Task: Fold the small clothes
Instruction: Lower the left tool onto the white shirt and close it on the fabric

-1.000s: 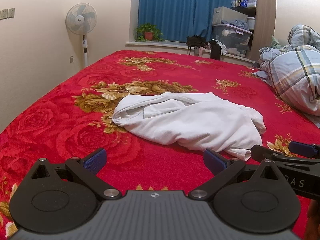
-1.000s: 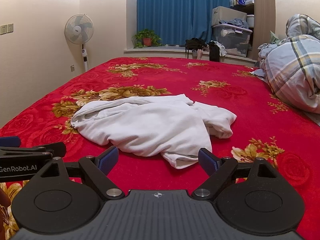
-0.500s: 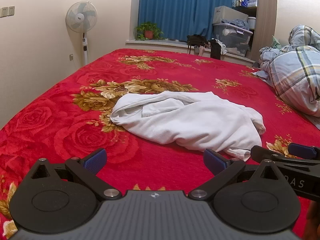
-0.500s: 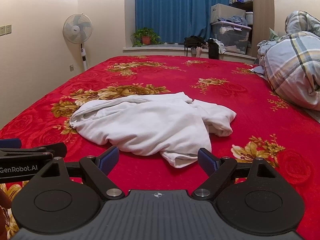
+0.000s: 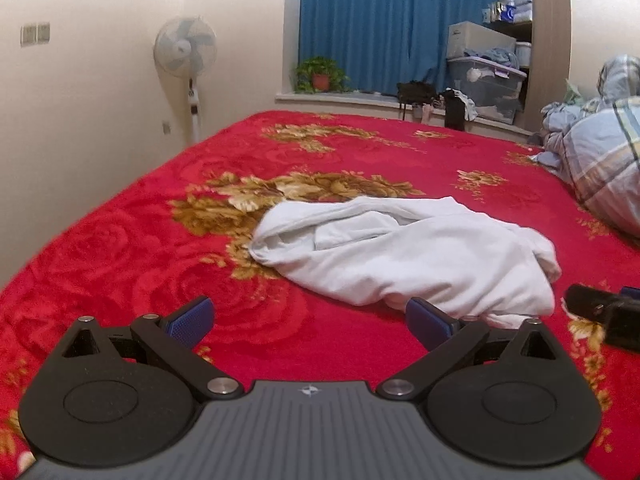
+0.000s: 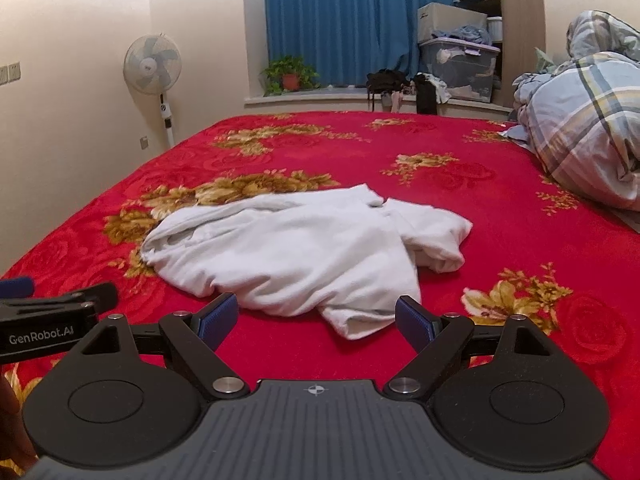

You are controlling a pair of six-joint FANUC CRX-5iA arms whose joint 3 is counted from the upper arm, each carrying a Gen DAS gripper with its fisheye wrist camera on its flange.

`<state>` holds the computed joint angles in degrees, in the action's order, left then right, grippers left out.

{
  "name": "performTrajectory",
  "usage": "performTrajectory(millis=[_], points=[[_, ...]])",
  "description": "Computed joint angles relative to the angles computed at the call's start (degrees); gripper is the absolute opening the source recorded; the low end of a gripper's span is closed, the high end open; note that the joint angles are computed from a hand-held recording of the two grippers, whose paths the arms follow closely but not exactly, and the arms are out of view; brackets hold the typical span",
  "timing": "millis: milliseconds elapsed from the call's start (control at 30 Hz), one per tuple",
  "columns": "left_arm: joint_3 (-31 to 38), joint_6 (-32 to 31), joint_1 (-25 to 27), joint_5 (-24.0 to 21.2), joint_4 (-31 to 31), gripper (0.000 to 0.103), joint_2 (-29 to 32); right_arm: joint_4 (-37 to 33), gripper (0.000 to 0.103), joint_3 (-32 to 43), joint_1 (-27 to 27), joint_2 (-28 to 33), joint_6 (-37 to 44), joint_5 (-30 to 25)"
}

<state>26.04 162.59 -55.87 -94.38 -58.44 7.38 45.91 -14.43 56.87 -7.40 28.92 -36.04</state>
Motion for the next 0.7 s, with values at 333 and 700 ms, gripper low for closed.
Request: performTrajectory(millis=[333, 700], points=[[2.8, -8.5, 10.4, 8.6, 6.2, 0.083, 3.7, -6.5, 0.059, 0.1, -5.6, -2.1, 2.9, 3.3], [12.1, -11.0, 16.1, 13.5, 5.6, 0.086, 11.6, -11.8, 0.075, -2.4, -18.2, -8.0, 13.1, 11.5]])
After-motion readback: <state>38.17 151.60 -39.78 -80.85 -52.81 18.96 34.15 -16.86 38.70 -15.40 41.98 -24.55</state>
